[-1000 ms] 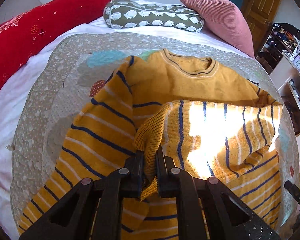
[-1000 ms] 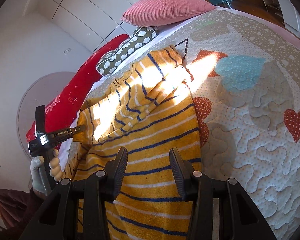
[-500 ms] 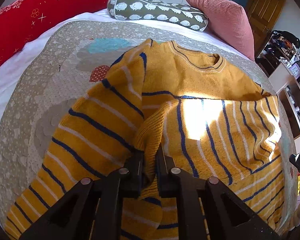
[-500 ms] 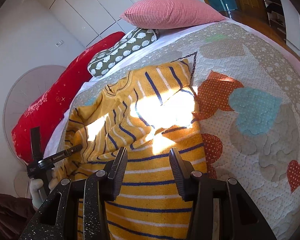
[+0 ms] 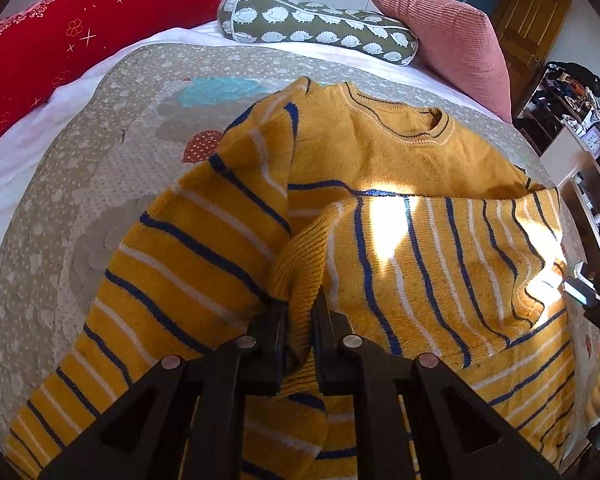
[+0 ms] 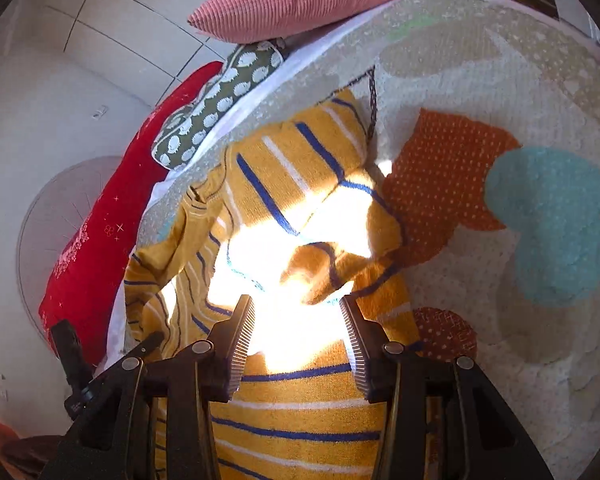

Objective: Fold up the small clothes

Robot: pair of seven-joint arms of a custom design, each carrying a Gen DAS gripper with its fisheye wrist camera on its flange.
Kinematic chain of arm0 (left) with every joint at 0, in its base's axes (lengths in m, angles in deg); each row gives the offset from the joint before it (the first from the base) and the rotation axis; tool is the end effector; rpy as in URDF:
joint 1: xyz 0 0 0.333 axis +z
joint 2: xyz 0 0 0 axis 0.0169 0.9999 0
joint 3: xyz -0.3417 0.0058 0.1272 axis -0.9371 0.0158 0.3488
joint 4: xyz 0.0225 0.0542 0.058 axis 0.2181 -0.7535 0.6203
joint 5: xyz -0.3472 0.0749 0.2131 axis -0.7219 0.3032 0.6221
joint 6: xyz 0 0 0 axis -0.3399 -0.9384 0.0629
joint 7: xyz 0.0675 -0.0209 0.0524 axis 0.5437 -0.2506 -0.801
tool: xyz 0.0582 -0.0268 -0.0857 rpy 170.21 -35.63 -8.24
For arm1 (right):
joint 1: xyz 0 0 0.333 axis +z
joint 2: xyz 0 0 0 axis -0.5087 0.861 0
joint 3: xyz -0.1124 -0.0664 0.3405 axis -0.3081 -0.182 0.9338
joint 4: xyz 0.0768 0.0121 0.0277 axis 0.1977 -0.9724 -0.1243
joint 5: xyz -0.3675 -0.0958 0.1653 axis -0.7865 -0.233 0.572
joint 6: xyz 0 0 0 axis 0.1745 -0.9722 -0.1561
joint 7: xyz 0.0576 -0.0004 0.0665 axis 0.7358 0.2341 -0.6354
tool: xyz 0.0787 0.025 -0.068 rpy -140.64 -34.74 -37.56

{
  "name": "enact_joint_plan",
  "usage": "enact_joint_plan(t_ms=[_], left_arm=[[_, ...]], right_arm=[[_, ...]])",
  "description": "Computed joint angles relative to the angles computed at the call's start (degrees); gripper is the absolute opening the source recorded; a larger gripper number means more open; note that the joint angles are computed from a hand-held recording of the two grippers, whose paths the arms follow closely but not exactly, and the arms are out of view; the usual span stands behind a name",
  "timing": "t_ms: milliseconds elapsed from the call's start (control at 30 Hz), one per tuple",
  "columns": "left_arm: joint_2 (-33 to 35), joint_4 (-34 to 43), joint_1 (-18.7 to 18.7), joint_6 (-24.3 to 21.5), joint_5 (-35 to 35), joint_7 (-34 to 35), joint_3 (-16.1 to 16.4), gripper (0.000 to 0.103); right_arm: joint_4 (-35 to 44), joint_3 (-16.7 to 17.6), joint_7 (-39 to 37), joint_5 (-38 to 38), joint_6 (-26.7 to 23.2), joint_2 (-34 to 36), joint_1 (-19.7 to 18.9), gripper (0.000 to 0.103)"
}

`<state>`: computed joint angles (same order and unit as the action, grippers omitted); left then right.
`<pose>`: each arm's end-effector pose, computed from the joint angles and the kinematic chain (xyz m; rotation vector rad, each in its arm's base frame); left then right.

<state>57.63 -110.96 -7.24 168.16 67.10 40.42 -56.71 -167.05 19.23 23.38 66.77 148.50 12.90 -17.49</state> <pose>0.4645 -0.2187 0.4827 -2.2284 1.6262 -0.6336 0.5198 0.1028 0.4729 -1.6260 1.6295 0.2235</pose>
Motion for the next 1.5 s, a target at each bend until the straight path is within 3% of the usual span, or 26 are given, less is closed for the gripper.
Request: enact_joint_plan(t_ms=[133, 233, 333, 500, 700, 767, 833, 933, 1067, 1233, 1300, 1400, 1500], left_arm=[[0.16, 0.29, 0.31, -0.49, 1.49, -1.23, -0.47, 0.011], [0.09, 0.70, 0.24, -1.30, 2.00, -1.86, -0.56, 0.011], [1.10, 3.52, 0.58, -4.92, 5.39, -2.89, -1.53, 0.011], [5.08, 8.09, 0.17, -9.53, 7.75, -4.98, -0.10, 0.011], [4.48, 6.36, -0.89, -7.22, 8.47, -6.01, 1.37, 0.012], [2.00, 4.16, -1.12, -4.54, 6.03, -3.95, 2.02, 0.014], [-1.98, 0.63, -1.33, -1.06, 2.00, -1.82, 2.79, 0.018], [-9.67, -4.65, 0.74, 0.29, 1.02, -3.53, 0.88, 0.020], [-20.36, -10.17, 4.24, -5.42, 2.88, -8.57, -3.86, 0.035], [-31.35, -16.69, 2.93, -12.63, 0.13, -11.65, -5.20, 0.035], [-35.85, -19.23, 1.67, -15.21, -1.20, -12.20, -5.28, 0.035], [-41.70, -21.86, 0.21, -19.43, -3.01, -13.11, -5.45, 0.036], [-47.54, -24.19, -1.01, -23.25, -4.76, -13.78, -4.95, 0.036]], right_arm=[[1.67, 0.62, 1.35, -3.98, 1.45, -0.25, 0.15, 0.047], [3.97, 2.03, 4.39, -9.84, 5.20, 1.33, 0.92, 0.047], [7.40, 2.08, 4.20, -8.26, 5.93, 3.69, 1.87, 0.047], [16.75, 3.72, 10.76, -14.40, 2.76, 12.25, 1.29, 0.047], [24.74, 5.43, 24.46, -23.78, 2.80, 22.39, -0.01, 0.047], [24.20, 6.96, 23.22, -23.07, 4.65, 21.85, -1.14, 0.047], [22.22, 8.94, 16.81, -17.68, 6.05, 19.18, -3.01, 0.047], [19.23, 8.25, 14.54, -18.86, 5.62, 14.47, -2.28, 0.047], [17.28, 7.86, 9.60, -18.32, 1.21, 10.13, 0.22, 0.047], [17.27, 9.39, 7.10, -17.22, -1.82, 10.63, 5.58, 0.047], [18.50, 10.39, 7.92, -18.49, -3.50, 12.62, 7.62, 0.047], [20.97, 11.76, 12.47, -22.89, -4.30, 16.65, 10.54, 0.032], [24.60, 12.84, 17.03, -24.53, -4.62, 21.46, 12.01, 0.032]])
